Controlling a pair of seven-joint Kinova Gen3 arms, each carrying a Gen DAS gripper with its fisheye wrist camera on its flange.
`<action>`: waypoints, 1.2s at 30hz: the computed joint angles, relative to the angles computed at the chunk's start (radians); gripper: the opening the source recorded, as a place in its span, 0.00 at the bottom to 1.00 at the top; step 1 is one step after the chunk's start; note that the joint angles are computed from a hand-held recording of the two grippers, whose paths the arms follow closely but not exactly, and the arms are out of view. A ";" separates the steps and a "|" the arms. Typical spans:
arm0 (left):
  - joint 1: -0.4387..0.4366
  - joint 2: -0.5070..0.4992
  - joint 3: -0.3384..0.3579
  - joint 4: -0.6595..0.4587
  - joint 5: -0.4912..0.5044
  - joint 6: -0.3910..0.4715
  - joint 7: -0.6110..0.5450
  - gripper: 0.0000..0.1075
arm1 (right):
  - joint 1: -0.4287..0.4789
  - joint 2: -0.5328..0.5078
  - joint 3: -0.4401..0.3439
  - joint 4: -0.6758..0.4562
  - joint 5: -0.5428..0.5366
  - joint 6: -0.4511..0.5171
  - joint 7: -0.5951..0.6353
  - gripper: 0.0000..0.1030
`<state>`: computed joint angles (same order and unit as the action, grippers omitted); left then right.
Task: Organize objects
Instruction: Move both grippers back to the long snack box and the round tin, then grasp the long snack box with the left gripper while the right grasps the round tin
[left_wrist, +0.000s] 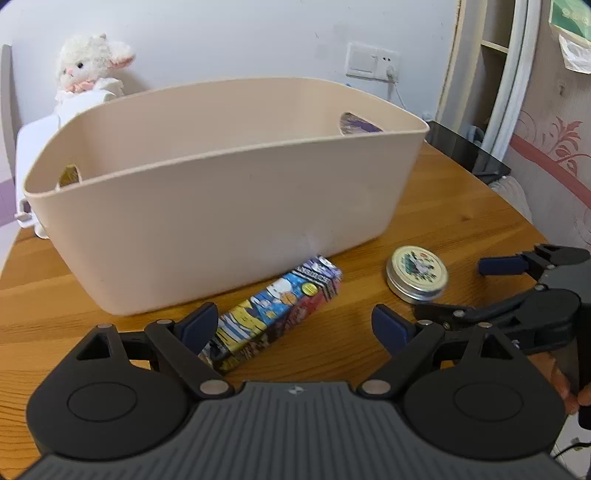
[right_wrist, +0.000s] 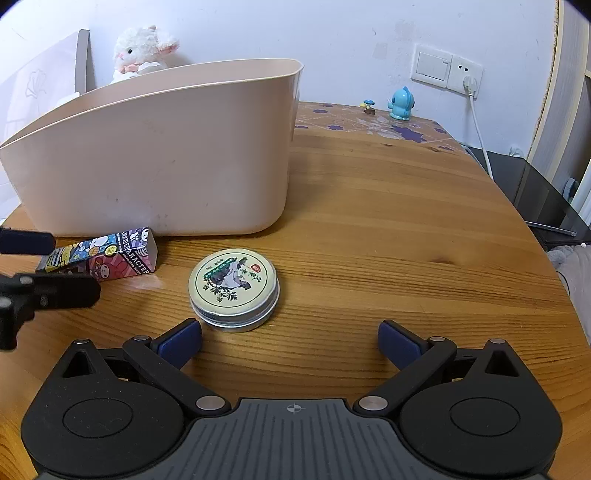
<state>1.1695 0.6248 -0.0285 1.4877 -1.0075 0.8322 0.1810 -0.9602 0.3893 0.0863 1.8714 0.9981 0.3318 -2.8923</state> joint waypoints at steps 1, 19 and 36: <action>0.010 0.008 -0.007 -0.010 -0.002 0.026 0.006 0.85 | 0.000 -0.001 0.001 0.002 0.002 -0.002 -0.001 1.00; -0.009 0.060 -0.010 -0.048 0.026 -0.004 -0.198 0.27 | -0.033 0.010 0.061 0.001 0.033 -0.076 -0.002 0.88; 0.065 0.003 0.013 -0.045 0.056 0.144 -0.165 0.23 | 0.019 -0.058 -0.002 -0.003 -0.108 -0.078 0.188 0.12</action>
<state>1.2348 0.6276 -0.0159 1.4428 -0.9512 0.9760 0.0164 -0.9410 0.3312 0.0845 1.8680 0.8897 0.2537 -2.7039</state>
